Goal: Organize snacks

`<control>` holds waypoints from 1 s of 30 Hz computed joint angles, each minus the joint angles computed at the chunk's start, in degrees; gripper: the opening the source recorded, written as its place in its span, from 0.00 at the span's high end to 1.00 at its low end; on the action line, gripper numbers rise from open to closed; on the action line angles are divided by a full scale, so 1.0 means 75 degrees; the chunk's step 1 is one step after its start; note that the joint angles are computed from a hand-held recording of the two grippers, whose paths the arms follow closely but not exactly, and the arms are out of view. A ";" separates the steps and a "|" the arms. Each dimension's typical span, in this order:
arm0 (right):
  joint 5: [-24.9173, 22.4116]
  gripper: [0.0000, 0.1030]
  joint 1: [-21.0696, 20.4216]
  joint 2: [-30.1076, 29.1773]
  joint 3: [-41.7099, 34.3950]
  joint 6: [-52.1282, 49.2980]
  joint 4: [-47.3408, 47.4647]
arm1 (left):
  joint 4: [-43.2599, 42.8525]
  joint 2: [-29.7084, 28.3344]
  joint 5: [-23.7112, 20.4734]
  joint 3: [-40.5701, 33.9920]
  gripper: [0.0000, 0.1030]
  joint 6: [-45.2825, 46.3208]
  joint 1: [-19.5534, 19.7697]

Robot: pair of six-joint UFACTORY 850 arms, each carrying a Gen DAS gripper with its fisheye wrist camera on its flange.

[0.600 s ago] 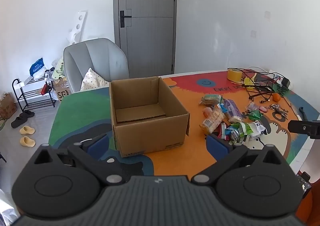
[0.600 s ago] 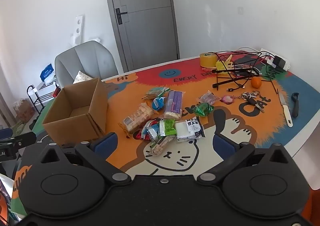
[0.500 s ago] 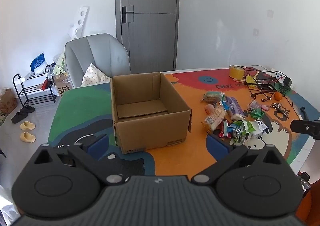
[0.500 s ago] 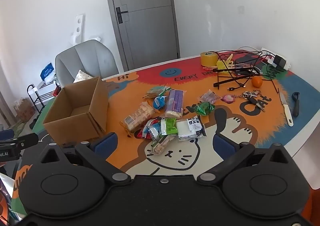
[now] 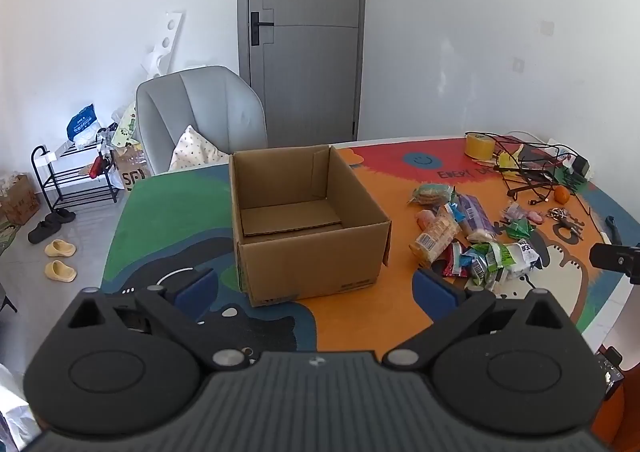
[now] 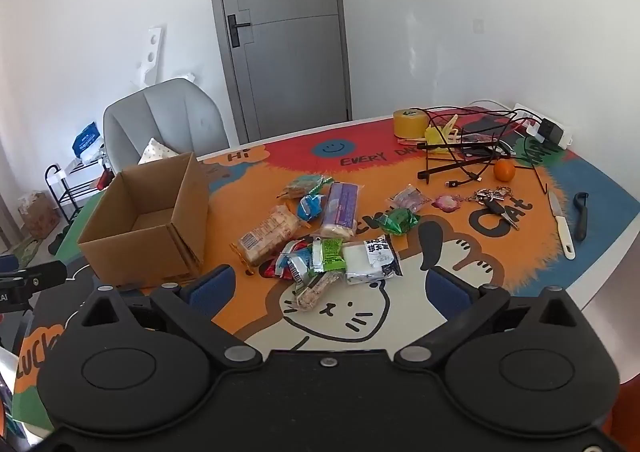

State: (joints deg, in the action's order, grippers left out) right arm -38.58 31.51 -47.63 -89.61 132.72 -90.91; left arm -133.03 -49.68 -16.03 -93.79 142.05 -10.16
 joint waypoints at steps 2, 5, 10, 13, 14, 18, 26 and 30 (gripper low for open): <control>-0.0022 0.00 -0.0008 0.0000 -0.0002 -0.0030 0.0069 | 0.0078 -0.0016 0.0018 -0.0020 0.00 -0.0076 -0.0002; 0.0049 0.00 -0.0036 0.0029 0.0036 0.0035 0.0090 | 0.0117 -0.0044 0.0059 -0.0049 0.00 -0.0099 -0.0008; 0.0041 0.00 -0.0035 0.0005 0.0010 -0.0008 0.0225 | 0.0318 -0.0086 0.0102 -0.0102 0.00 -0.0291 -0.0011; 0.0027 0.00 -0.0017 -0.0002 -0.0015 -0.0119 0.0268 | 0.0564 -0.0099 0.0139 -0.0131 0.00 -0.0551 -0.0006; 0.0013 0.00 -0.0009 -0.0003 -0.0019 -0.0140 0.0266 | 0.0565 -0.0095 0.0134 -0.0129 0.00 -0.0560 -0.0001; -0.0050 0.00 0.0001 -0.0008 -0.0026 -0.0186 0.0260 | 0.0427 -0.0104 0.0162 -0.0159 0.00 -0.0458 -0.0004; -0.0115 0.00 -0.0005 0.0005 -0.0016 -0.0206 0.0309 | 0.0321 -0.0130 0.0163 -0.0176 0.00 -0.0355 0.0015; -0.0168 0.00 -0.0001 0.0020 0.0013 -0.0188 0.0301 | 0.0277 -0.0128 0.0164 -0.0168 0.00 -0.0313 0.0021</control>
State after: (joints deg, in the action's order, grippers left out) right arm -39.84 31.50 -47.48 -89.51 131.31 -88.65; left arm -130.96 -50.63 -14.80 -95.06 139.71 -10.00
